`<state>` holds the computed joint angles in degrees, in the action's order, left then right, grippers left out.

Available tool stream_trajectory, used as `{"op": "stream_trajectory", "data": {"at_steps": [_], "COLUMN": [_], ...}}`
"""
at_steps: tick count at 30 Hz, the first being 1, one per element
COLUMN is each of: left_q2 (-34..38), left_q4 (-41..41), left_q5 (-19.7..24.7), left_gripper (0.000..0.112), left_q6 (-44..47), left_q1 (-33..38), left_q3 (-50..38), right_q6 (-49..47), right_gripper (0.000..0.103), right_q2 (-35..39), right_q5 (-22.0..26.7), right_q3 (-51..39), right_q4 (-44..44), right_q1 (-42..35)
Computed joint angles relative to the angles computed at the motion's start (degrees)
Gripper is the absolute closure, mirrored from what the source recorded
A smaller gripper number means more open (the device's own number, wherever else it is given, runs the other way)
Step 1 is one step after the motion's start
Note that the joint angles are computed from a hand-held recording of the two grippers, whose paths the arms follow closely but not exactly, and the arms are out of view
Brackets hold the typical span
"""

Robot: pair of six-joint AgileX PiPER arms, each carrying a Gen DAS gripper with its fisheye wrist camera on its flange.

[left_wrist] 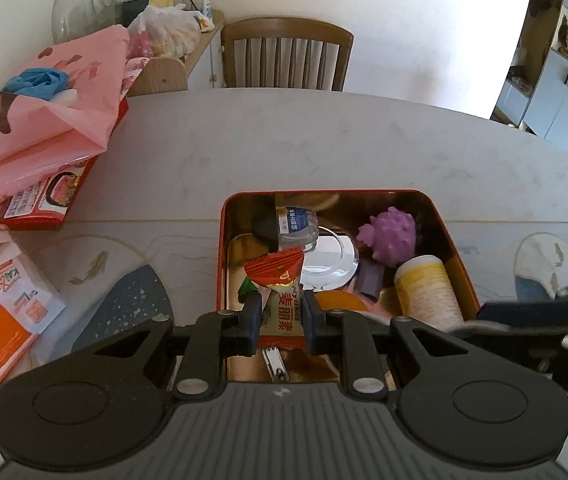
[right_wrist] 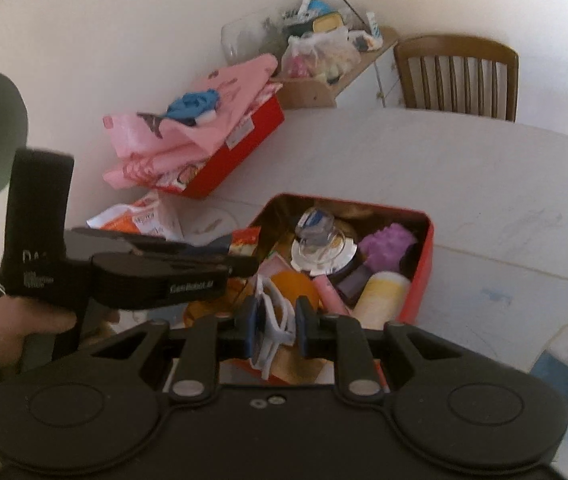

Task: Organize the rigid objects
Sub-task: 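Carry the candy and sunglasses into the red tin and release both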

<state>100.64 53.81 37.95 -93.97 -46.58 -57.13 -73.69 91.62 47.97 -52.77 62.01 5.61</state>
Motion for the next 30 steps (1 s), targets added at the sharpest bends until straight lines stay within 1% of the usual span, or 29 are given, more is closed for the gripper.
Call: {"op": "stream_trajectory", "data": {"at_steps": [5, 10, 15, 17, 22, 24, 27, 30], "left_q2": [1.75, 3.25, 5.37, 6.02, 7.44, 7.92, 7.65, 7.53], "left_q4": [-0.39, -0.36, -0.40, -0.82, -2.63, -3.45, -2.86, -4.46], "left_q5": [-0.12, -1.98, -3.27, -3.93, -5.81, -6.54, -7.84, -7.91], "left_gripper": [0.092, 0.092, 0.092, 0.092, 0.092, 0.091, 0.092, 0.092], "left_q6": [1.20, 3.50, 5.41, 6.01, 8.25, 9.15, 8.15, 9.47], "left_q1": [1.97, 4.27, 5.57, 6.14, 7.22, 7.62, 8.08, 8.39], "left_q3": [-1.21, -2.32, -3.92, -4.28, -4.92, -4.99, -4.38, -4.62], "right_q6": [-0.75, -4.42, -5.65, -6.26, -6.19, -6.09, -5.56, -4.96], "right_gripper": [0.083, 0.081, 0.079, 0.080, 0.079, 0.078, 0.076, 0.075], "right_q2": [3.74, 5.45, 7.04, 6.80, 6.92, 6.85, 6.84, 6.13], "right_q5": [0.85, -0.10, -1.06, -2.89, -4.48, -4.66, -4.12, -4.42], "right_q3": [-1.67, -1.56, -2.46, -1.87, -1.44, -1.29, -1.45, -1.27], "right_q4": [-0.94, -0.19, -1.02, -1.16, -1.59, -1.40, -1.56, -1.77], "right_q1": [0.59, 1.29, 1.96, 2.46, 2.63, 2.48, 2.24, 2.74]}}
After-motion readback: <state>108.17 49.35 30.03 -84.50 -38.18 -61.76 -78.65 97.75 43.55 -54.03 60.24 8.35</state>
